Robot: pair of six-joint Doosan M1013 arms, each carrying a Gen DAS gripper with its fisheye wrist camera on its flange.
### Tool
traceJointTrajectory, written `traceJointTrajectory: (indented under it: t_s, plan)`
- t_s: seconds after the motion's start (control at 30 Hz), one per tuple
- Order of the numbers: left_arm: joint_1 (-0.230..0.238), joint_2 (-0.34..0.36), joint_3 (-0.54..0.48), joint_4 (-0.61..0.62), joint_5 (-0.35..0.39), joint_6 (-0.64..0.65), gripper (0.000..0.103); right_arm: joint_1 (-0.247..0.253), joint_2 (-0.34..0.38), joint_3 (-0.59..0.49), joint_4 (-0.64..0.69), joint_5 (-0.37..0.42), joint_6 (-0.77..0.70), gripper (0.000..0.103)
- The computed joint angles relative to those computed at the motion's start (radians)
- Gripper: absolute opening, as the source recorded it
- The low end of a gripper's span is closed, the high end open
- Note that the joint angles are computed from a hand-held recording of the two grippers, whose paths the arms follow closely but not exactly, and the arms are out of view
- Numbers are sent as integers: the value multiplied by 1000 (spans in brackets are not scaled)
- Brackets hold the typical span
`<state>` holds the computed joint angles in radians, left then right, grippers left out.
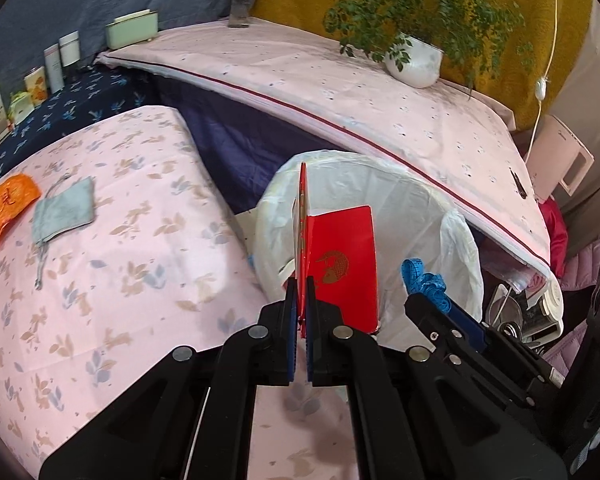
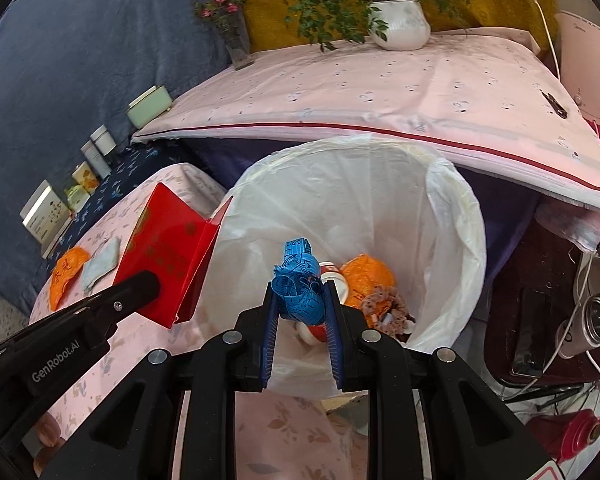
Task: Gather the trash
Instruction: 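Carry the envelope and blue cloth over the bin and open both tools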
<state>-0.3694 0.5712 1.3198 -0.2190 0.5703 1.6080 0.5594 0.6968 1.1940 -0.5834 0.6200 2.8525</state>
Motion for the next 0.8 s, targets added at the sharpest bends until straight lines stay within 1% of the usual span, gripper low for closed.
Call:
traceJointTrajectory:
  t_s: [0.07, 0.17, 0.2, 0.23, 0.3, 0.37, 0.43, 0.53, 0.8]
  plan:
    - [-5, 11, -15, -10, 13, 13, 3, -5, -2, 7, -1, -2, 9, 21]
    - [-9, 26, -34, -11, 31, 5, 7, -10, -4, 13, -2, -3, 15, 21]
    - [-10, 31, -40, -1, 37, -11, 13, -11, -3, 13, -3, -2, 18, 22]
    - [-11, 35, -45, 13, 41, -30, 27, -12, -3, 15, -6, -1, 22, 23]
    - [-11, 37, -45, 32, 35, -62, 45, -12, -3, 17, -27, 3, 51, 24]
    - [-12, 37, -40, 54, 23, -80, 46, -12, -1, 17, -30, 4, 62, 26]
    - [-12, 39, -43, 74, 27, -94, 50, -13, 0, 17, -31, 5, 70, 34]
    - [-9, 38, -40, 98, 22, -116, 53, -13, 0, 19, -40, 1, 89, 40]
    - [-2, 28, -18, 145, 8, -165, 56, -7, 7, 3, -18, 4, 56, 42]
